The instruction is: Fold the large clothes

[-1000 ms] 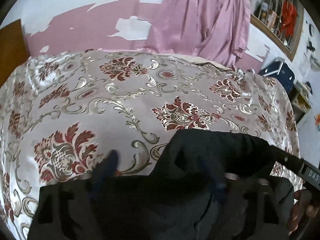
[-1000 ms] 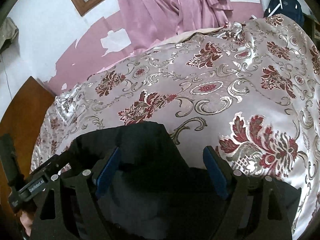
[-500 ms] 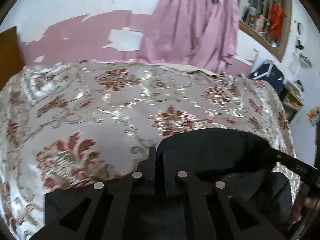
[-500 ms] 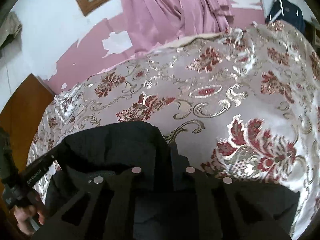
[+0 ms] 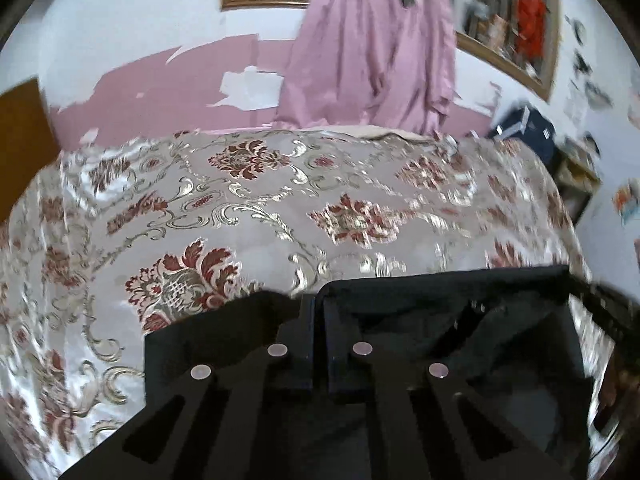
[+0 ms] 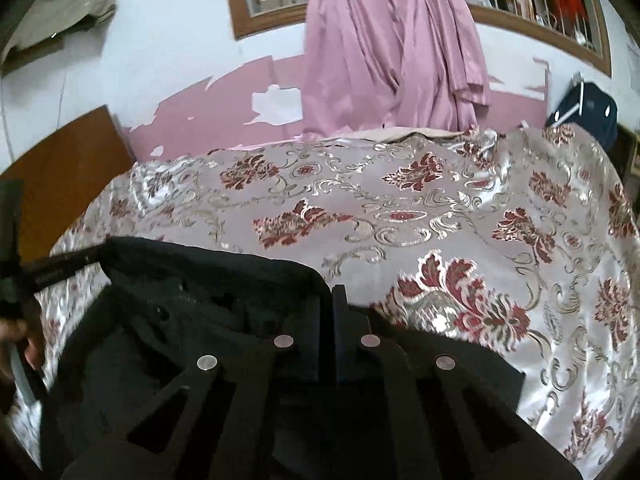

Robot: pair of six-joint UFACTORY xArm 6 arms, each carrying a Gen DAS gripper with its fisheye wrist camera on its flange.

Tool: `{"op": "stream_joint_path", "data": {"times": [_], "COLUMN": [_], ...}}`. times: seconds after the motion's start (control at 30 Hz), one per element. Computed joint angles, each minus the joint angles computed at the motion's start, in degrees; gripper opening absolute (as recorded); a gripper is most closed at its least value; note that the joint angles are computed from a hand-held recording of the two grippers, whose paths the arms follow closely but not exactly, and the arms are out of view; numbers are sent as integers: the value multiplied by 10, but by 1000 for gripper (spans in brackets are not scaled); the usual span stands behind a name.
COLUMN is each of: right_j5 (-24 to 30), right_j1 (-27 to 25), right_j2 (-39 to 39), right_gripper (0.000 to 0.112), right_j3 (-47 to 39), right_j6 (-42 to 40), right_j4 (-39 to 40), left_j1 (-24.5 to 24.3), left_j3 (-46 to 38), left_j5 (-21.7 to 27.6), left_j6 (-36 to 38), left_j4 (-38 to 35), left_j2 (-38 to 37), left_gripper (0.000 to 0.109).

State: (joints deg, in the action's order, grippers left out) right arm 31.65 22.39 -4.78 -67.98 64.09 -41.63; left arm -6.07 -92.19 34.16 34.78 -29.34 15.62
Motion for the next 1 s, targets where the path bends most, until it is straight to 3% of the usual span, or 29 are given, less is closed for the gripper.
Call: {"op": "stream_joint_path", "data": {"times": [0.4,0.77,1.0], "right_j5": [24,32,34], "right_j1": [33,32,36], "right_j2": [-29,36,59], "right_gripper": [4,4,4], "right_j3": [68,48,38], "right_j6": [-13,-31,-9], "right_j4": [-1,28,11], "left_j1": [6,-9,-11], "left_j3": [82,86,100], "left_j5": [10,-22,-44], "left_j6": [30,-2,24], "left_j4": [20,58,21], "left_j2": [-23,17,19], "left_gripper": [5,5,5]}}
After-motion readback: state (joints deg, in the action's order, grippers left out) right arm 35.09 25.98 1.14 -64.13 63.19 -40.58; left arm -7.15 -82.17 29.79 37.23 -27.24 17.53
